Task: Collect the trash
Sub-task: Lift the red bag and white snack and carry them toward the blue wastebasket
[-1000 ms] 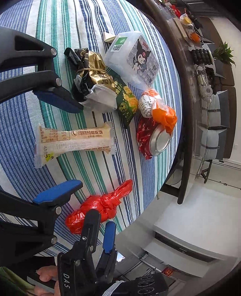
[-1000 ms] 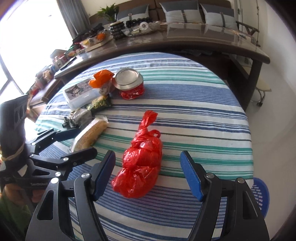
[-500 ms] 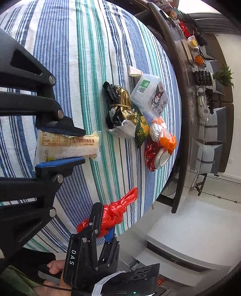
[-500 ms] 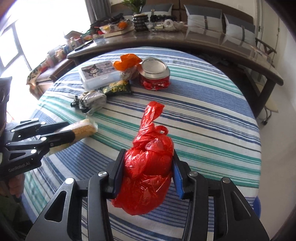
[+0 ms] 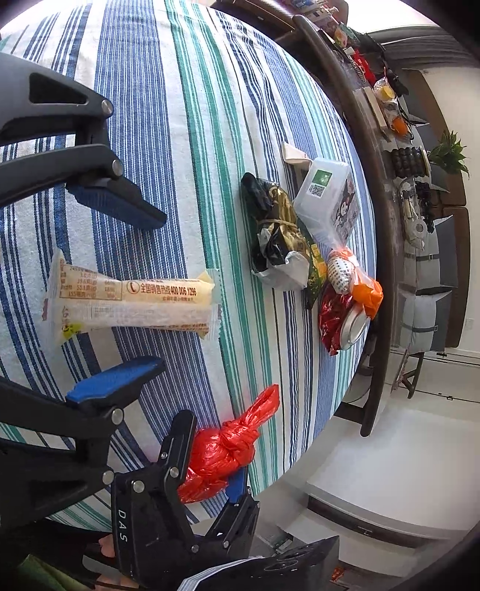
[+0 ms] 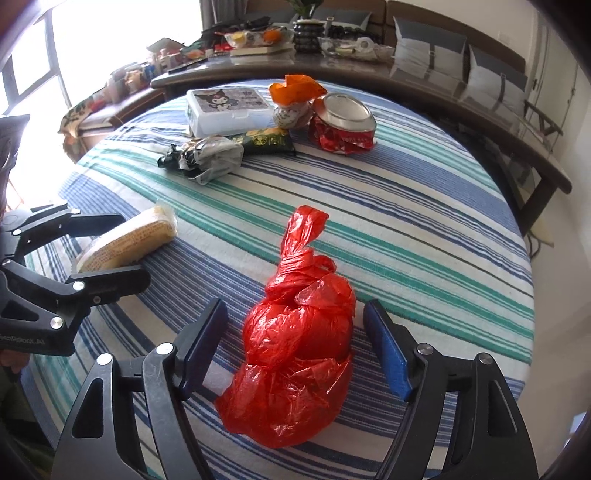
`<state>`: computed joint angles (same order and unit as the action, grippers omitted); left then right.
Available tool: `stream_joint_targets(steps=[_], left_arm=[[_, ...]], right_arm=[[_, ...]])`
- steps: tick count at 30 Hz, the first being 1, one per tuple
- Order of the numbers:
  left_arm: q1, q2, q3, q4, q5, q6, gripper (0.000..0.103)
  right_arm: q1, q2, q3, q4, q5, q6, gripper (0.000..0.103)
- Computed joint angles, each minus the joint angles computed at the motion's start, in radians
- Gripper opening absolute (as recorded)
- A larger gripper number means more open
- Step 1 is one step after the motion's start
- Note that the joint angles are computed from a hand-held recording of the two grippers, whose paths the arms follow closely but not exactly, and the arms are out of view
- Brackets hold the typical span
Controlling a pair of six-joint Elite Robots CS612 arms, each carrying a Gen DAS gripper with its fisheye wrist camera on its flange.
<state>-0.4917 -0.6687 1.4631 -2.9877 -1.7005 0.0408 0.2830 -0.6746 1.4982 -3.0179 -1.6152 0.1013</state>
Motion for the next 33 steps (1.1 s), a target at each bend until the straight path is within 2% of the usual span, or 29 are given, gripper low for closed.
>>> stream_joint_targets(steps=[3, 24, 28, 29, 30, 33], left_arm=[[-0.012, 0.005, -0.004, -0.005, 0.054, 0.034, 0.074], [-0.013, 0.008, -0.013, 0.016, 0.072, 0.019, 0.086], [0.0, 0.002, -0.024, 0.063, 0.028, 0.025, 0.086], [0.007, 0.0, -0.022, 0.052, 0.002, 0.018, 0.086], [0.015, -0.002, -0.021, 0.043, -0.027, 0.01, 0.086], [0.033, -0.005, -0.022, 0.026, -0.099, -0.004, 0.085]], right_arm=[[0.001, 0.001, -0.001, 0.002, -0.007, 0.01, 0.083], [-0.002, -0.004, -0.02, 0.086, -0.021, 0.052, 0.098], [-0.004, -0.009, -0.026, 0.123, -0.015, 0.051, 0.097], [-0.008, -0.014, -0.024, 0.125, -0.008, 0.055, 0.092], [-0.013, -0.02, -0.015, 0.114, 0.005, 0.064, 0.089], [-0.029, -0.043, 0.023, 0.041, 0.05, 0.095, 0.089]])
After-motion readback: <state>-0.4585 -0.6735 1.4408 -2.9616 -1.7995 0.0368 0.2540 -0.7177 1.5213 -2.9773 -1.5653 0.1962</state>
